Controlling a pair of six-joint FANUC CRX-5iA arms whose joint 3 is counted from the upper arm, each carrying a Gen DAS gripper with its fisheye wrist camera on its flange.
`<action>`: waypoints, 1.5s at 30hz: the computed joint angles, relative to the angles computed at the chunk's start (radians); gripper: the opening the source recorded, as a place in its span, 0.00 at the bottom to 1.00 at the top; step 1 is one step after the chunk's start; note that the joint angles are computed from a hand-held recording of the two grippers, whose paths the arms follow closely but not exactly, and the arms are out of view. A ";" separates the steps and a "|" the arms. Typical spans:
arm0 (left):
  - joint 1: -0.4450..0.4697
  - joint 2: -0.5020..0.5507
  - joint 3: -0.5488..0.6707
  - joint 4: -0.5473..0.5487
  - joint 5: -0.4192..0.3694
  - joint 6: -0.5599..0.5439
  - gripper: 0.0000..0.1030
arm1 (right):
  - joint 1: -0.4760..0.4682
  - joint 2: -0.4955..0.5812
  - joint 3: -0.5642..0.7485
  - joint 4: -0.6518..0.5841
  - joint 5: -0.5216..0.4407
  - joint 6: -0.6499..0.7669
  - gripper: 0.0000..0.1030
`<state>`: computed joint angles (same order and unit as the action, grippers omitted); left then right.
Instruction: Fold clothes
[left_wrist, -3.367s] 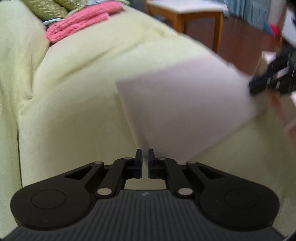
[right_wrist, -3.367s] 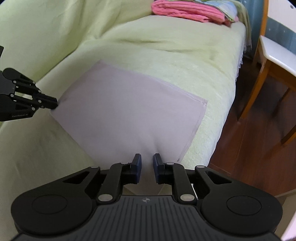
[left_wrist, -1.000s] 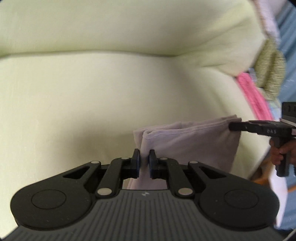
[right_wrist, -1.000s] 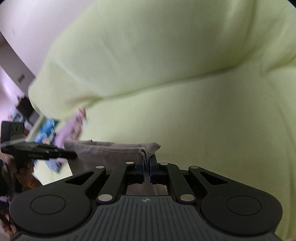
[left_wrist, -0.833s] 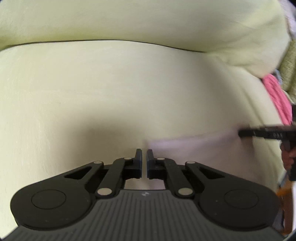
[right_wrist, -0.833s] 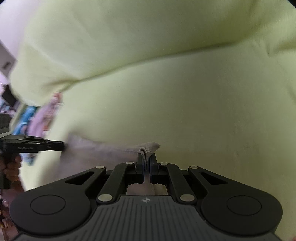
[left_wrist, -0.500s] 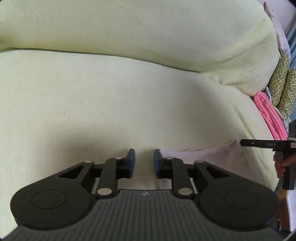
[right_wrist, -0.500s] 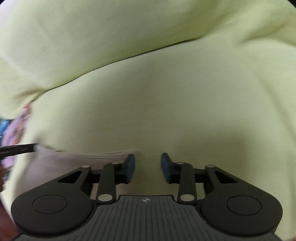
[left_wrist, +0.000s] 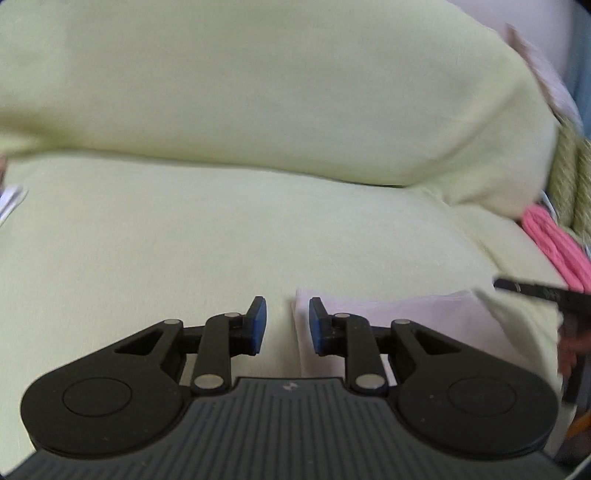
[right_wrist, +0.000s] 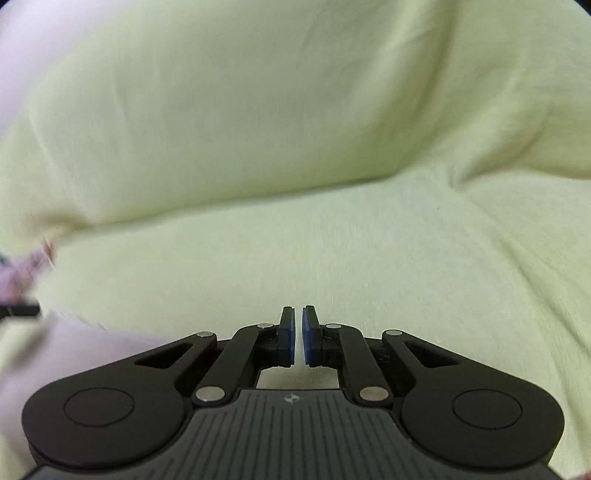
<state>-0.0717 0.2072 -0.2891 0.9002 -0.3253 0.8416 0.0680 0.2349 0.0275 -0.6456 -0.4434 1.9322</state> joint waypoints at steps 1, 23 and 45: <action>0.003 -0.008 0.000 -0.008 -0.015 0.034 0.19 | -0.026 -0.010 0.008 -0.069 -0.057 0.022 0.16; -0.007 0.125 0.066 0.165 -0.064 -0.099 0.24 | -0.119 0.127 0.172 -0.271 -0.316 0.324 0.23; -0.059 0.113 0.032 0.254 0.021 -0.256 0.11 | 0.043 0.017 -0.008 -0.055 -0.013 0.458 0.05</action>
<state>-0.1306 0.3206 -0.2570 1.1540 -0.3042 0.5859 0.1110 0.2516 0.0199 -0.7008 -0.4565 2.3905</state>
